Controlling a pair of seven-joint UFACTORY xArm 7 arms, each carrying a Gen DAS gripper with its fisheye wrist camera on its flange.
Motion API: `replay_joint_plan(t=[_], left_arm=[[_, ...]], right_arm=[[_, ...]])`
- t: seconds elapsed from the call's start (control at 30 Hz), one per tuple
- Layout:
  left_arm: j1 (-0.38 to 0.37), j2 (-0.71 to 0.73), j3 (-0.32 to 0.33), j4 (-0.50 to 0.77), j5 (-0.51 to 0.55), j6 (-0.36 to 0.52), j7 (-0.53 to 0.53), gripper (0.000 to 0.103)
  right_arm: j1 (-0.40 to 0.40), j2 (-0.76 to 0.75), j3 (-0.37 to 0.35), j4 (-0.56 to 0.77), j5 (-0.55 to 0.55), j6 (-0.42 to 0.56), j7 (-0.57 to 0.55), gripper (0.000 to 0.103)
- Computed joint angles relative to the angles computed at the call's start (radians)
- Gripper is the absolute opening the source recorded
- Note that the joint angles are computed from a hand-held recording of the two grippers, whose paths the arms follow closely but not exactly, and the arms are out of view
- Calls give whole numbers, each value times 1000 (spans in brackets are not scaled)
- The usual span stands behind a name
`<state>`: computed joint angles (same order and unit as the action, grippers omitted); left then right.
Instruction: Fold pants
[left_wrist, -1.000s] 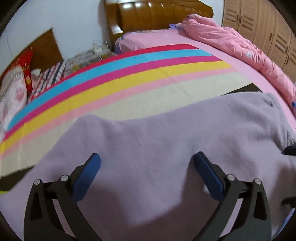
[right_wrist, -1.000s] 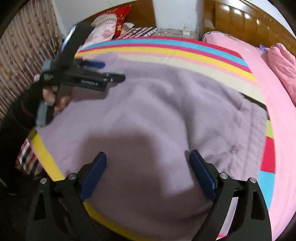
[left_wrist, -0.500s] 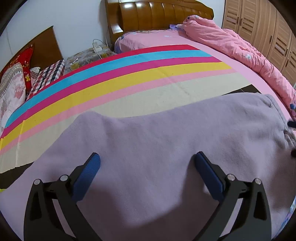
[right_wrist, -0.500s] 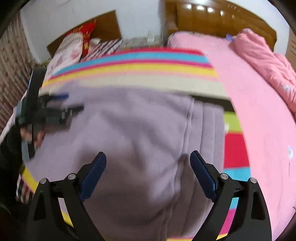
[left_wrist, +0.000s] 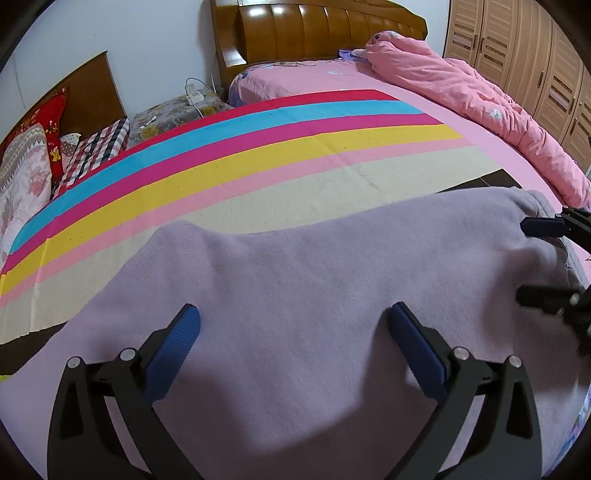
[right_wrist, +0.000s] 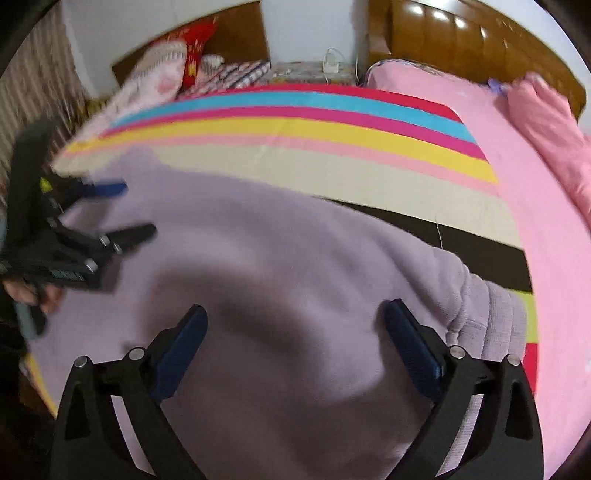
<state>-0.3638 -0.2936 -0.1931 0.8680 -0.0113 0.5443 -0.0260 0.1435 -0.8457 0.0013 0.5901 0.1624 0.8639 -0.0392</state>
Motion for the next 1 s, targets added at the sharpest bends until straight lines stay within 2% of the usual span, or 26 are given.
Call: replay_joint_plan(t=[0.27,0.33,0.37,0.4,0.47,0.6,0.67,0.73,0.87,0.97,1.0], left_arm=[[-3,1,6,5,-13,1,8,102],[-1,-20,16,-5,-31,2,6,101],[-1,-56,27,-18,-46,18,7,101],[-13,-93,48,-36,-80,20,35,101],[-9,-200,80,-87,-115,6,61,101],[126,-358,87,-164,-37,66,4,101],[226,-421,83,-203,24,117,-54,101],[290,-478,106,-240,60,168,-75,101],[351,-540,156,-296,85,243,-65,101],[358,-570,190,-333,79,260,-24,102],[355,-586,199,-348,73,247,-8,102]], right_arm=[[21,-22,-49,-29,59,-33,-35,94],[17,-27,-56,-21,75,-14,-31,94],[-11,-26,-8,2,37,19,21,94],[-82,-13,82,44,-42,69,101,94],[-124,-12,180,91,-154,106,189,94],[32,12,172,134,-91,-5,201,95],[106,93,201,179,-80,-60,171,95],[152,165,220,208,-89,-96,144,95],[200,302,231,254,-91,-87,143,95],[205,348,228,260,-107,-34,160,96],[215,335,207,234,-82,-60,156,96]])
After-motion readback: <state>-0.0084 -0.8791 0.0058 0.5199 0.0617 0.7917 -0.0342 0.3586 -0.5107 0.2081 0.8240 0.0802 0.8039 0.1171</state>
